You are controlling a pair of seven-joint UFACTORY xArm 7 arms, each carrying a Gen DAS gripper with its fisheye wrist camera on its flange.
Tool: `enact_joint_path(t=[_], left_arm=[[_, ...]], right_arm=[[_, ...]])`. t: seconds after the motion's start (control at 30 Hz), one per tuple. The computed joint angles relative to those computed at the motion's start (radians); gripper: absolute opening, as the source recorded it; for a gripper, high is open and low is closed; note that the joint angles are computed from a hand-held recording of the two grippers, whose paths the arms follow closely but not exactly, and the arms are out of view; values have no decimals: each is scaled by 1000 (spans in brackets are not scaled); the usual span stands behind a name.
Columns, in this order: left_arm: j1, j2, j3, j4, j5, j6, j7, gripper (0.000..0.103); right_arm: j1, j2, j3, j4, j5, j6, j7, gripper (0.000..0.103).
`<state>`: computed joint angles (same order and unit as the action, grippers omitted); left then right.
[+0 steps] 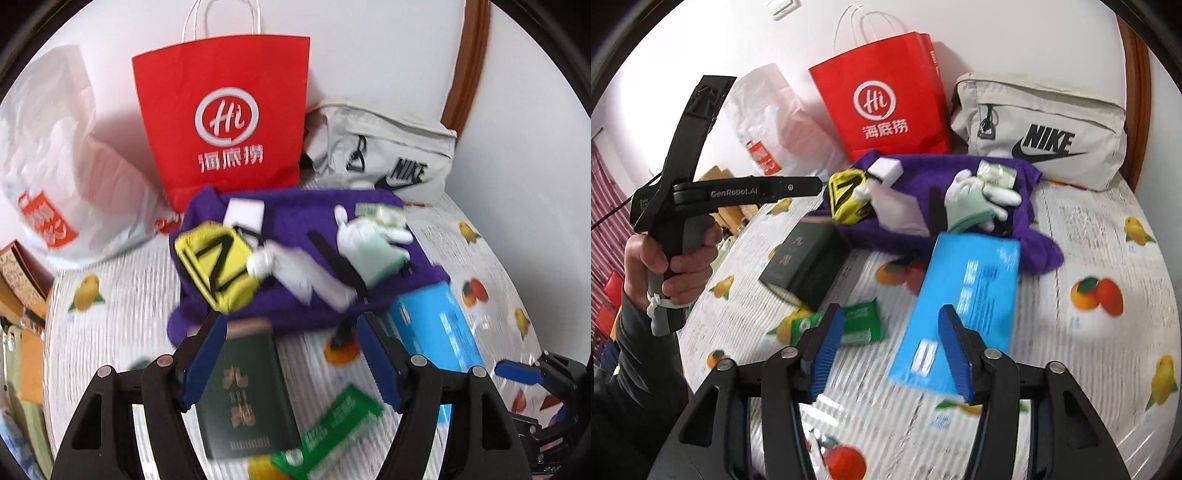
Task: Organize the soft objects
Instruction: 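Withdraw both tools, moving the right toward the white snack packet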
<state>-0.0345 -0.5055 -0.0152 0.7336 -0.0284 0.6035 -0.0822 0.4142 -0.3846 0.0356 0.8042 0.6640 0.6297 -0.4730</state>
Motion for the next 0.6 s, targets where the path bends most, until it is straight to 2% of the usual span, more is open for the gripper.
enact_joint_path(t=[0.13, 0.3, 0.6], left_arm=[[-5, -132, -8, -115, -11, 34, -22, 71], [-11, -291, 12, -232, -42, 62, -45, 71], [8, -547, 19, -419, -50, 148, -96, 71]], right_arm=[[8, -65, 12, -76, -21, -4, 15, 59], [61, -123, 0, -162, 11, 29, -8, 60], [172, -177, 39, -307, 65, 48, -17, 61]])
